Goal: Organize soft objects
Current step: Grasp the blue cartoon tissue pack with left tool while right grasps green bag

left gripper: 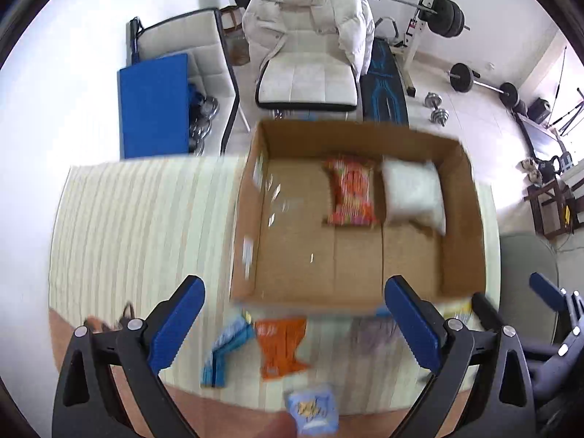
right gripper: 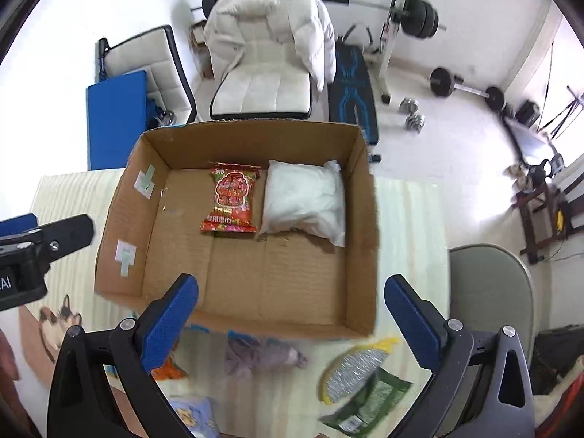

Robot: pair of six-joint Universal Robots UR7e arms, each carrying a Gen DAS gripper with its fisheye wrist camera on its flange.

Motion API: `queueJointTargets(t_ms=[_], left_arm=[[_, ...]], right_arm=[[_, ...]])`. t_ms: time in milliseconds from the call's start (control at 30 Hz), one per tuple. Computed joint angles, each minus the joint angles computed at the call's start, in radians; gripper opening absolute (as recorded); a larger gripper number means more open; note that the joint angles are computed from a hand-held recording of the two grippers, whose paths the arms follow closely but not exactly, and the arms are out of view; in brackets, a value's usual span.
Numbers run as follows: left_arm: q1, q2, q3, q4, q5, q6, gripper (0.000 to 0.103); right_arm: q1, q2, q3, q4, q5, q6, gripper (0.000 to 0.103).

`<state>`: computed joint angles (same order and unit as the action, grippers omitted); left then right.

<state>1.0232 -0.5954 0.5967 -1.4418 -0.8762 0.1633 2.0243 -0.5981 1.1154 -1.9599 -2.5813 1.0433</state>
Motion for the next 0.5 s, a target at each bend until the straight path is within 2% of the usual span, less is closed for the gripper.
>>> queueJointTargets(t_ms=[100,233,333,400,500], left_arm=[[0.025,-0.116,0.203,0.034,0.025,-0.065,0.101],[0.099,-0.178,0.315,0.24,-0.064,-0.21,0.101],[0.146,-0.22,0.42,0.286,-0.092,-0.27,0.096],[0.17,-0.226,0.461,0.303,-0.093,-0.305,0.096],[0.196,-0.221,0.485,0.319,-0.116,-0.342,0.095]], right_arm=[[0.014,-0.082,0.164,-0.096,0.07,0.069,0.103],[0.01,-0.189,0.423,-0.262,0.175,0.212,0.103],[-0.013,-0.235,0.564,-0.31,0.255,0.303,0.103],[-0.037,-0.259,0.659,-0.364,0.293,0.37,0.103],[-0.078,-0.269,0.753,-0.455,0.334,0.42,0.102]])
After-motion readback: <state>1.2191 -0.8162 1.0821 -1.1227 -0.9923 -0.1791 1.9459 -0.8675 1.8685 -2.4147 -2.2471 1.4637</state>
